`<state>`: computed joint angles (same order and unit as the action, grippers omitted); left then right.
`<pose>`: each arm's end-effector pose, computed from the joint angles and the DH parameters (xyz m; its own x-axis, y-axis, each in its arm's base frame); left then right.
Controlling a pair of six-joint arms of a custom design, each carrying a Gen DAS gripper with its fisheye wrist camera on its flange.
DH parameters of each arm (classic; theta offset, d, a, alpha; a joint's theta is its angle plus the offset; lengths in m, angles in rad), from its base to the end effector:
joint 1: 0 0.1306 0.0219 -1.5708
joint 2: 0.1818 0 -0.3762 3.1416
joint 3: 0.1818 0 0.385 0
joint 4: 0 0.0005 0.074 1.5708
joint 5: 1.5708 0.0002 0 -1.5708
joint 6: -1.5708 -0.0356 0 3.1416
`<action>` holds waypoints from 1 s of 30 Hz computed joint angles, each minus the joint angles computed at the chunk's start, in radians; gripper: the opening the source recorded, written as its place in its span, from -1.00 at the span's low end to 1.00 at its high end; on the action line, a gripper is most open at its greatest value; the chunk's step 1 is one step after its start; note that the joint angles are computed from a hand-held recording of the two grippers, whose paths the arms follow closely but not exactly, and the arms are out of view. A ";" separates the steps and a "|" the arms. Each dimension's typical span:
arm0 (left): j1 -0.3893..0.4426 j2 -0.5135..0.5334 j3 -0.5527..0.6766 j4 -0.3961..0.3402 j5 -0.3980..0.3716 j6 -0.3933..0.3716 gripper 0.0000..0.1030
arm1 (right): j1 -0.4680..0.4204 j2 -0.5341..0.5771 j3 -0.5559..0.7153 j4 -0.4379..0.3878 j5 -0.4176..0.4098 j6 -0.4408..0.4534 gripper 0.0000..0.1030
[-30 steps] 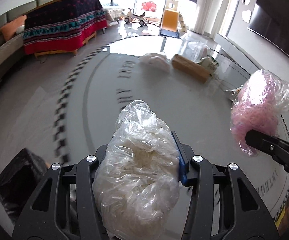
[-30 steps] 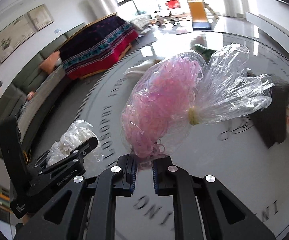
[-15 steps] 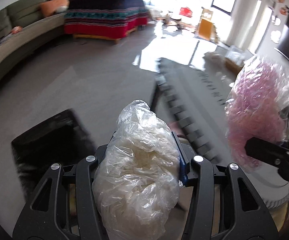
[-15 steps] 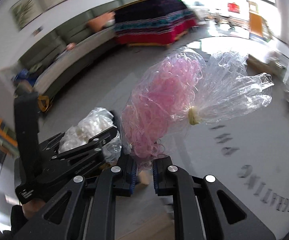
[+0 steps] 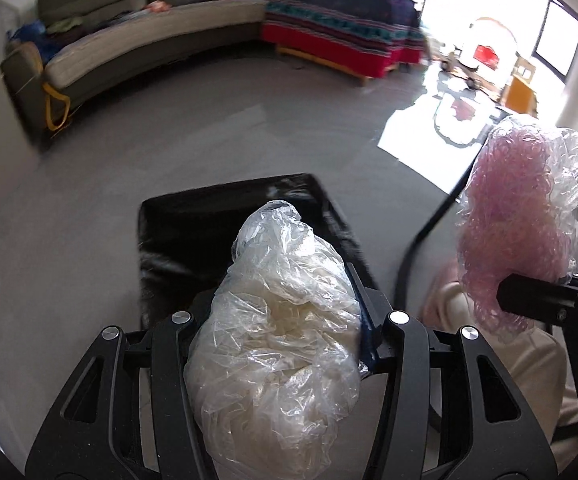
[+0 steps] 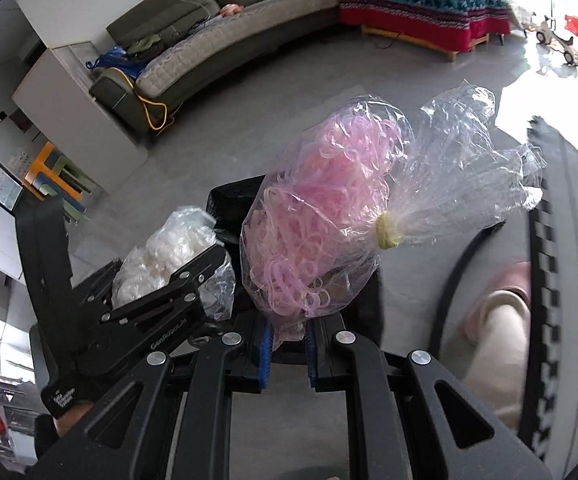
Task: Collect trash
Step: 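Carry both plastic bags over the black bin and release them, then move both grippers back to the table toward the grey cloth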
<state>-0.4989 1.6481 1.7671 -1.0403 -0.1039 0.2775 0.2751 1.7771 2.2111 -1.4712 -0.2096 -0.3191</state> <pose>0.4990 -0.2683 0.4527 -0.7878 0.1190 -0.6043 0.2131 0.9732 -0.0863 0.5455 0.1611 0.5469 -0.9021 0.0642 -0.4268 -0.0890 0.9399 0.3297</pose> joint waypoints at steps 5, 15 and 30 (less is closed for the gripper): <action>0.012 -0.001 -0.005 -0.030 -0.058 0.048 0.88 | 0.015 0.139 0.196 -0.132 -0.003 0.054 -0.09; 0.047 0.004 0.013 -0.064 -0.087 0.112 0.88 | 0.019 0.115 0.199 -0.096 0.028 0.093 0.08; -0.034 0.016 0.090 -0.060 -0.075 0.032 0.88 | -0.050 -0.052 0.010 0.025 0.017 0.061 0.08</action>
<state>-0.5326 1.6641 1.8571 -1.1006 -0.1788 0.3096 0.2250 1.7246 2.2215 -1.4462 -0.1926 -0.2580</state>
